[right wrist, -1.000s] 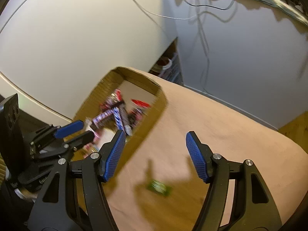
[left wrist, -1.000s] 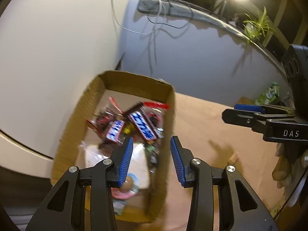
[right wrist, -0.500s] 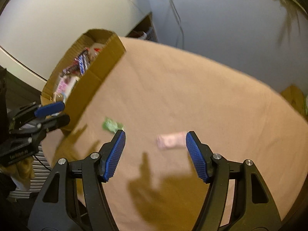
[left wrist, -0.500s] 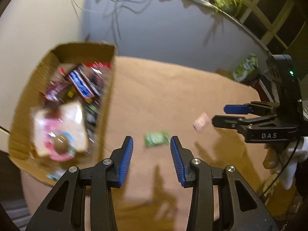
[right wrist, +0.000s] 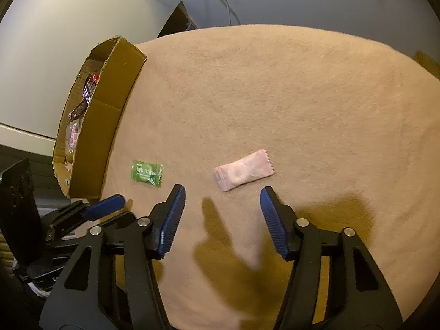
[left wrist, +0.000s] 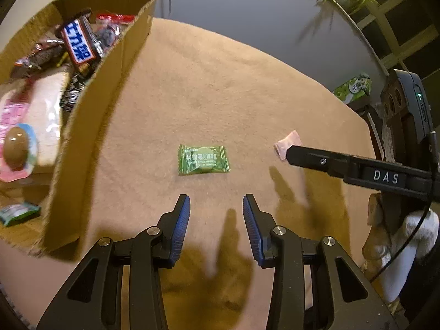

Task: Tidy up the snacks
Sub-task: 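Move both grippers back over the green and pink candies, then grasp the green candy with the left gripper while the right gripper grasps the pink candy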

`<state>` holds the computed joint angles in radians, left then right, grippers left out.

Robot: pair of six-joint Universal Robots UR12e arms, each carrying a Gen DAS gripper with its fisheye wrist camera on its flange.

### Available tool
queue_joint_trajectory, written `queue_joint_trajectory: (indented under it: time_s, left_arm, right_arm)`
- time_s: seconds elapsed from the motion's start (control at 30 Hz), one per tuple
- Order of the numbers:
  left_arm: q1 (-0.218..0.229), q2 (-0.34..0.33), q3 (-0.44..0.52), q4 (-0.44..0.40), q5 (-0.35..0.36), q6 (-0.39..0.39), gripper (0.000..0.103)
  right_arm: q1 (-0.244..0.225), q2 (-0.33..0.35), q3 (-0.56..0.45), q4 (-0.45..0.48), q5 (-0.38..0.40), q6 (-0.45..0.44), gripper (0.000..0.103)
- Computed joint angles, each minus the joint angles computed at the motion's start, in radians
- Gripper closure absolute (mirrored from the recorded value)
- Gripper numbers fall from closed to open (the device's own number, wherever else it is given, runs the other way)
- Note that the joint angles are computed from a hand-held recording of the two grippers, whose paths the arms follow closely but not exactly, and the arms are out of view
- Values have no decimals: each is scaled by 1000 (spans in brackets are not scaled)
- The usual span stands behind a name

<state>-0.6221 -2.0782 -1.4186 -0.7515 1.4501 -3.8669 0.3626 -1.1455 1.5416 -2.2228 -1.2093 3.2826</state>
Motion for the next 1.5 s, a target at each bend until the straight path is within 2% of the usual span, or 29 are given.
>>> queue_joint_trajectory:
  time_s: [0.23,0.53,0.8,0.97,1.07,1.13,1.27,1.5]
  left_arm:
    - [7,-13,9,0,-18,-7,65]
    - [15,-28,33,2,-20,-26,65]
    - [0,-60,92,-45,31,8,65]
    - [-26,-95,160,-121,130,61,67]
    - [-41,-110,186,-154,195,93,77]
    - [-48,-119,202,-170,223,106,83]
    - [-45,-115,190,-150,219,119,84]
    - [-36,-83,136,-111,199,105,84]
  right_arm:
    - [8,21,-17,-1,-22,52,49]
    - [26,51,-65,2,-86,45,49]
    - [51,64,-90,10,-167,-24,54]
    - [66,61,-88,9,-232,-90,70]
    - [72,61,-90,12,-266,-111,80]
    - [75,60,-88,12,-278,-130,81]
    - [82,57,-81,1,-291,-148,82]
    - [68,37,-46,-23,-261,-143,83]
